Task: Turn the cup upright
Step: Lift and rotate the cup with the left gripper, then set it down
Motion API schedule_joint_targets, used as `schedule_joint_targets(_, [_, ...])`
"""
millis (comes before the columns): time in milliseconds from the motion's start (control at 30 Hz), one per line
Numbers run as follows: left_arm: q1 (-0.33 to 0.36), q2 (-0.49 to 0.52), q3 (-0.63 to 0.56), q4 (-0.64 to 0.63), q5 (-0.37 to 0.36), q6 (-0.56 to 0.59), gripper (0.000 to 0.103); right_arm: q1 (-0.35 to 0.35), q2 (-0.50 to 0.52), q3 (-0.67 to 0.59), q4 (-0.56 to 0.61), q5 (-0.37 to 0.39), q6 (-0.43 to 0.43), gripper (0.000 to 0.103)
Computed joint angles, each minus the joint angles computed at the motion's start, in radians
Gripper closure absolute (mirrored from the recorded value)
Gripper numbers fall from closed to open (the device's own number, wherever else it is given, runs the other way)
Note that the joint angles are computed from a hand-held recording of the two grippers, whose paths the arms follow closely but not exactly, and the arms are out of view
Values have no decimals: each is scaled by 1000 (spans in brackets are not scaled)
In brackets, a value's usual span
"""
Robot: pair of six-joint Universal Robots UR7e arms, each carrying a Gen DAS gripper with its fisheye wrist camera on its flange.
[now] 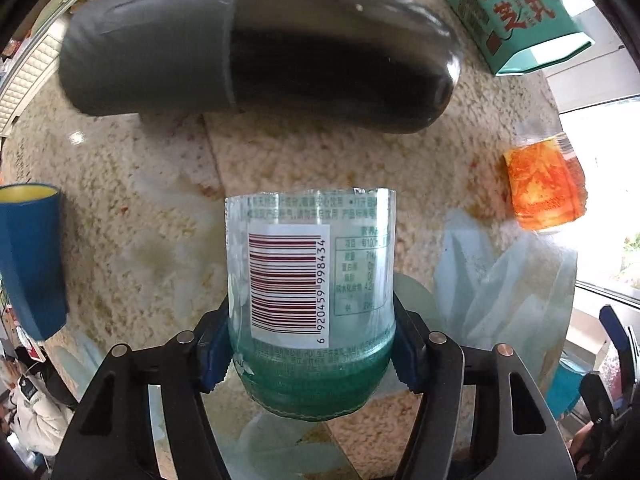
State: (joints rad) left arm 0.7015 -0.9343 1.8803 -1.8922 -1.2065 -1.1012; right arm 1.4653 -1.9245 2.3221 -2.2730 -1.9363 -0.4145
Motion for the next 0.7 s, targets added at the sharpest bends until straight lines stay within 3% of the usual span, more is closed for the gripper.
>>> schedule_joint_targets(233, [-66, -145, 146, -75, -34, -77, 34, 76, -27, 33, -12, -42, 31, 0])
schedule_joint_targets(367, [-137, -227, 239, -104, -55, -121, 34, 122, -51, 52, 1, -37, 61, 0])
schedule_joint_targets(700, [-318, -400, 469, -138, -150, -273, 34, 287, -100, 127, 59, -117, 129, 0])
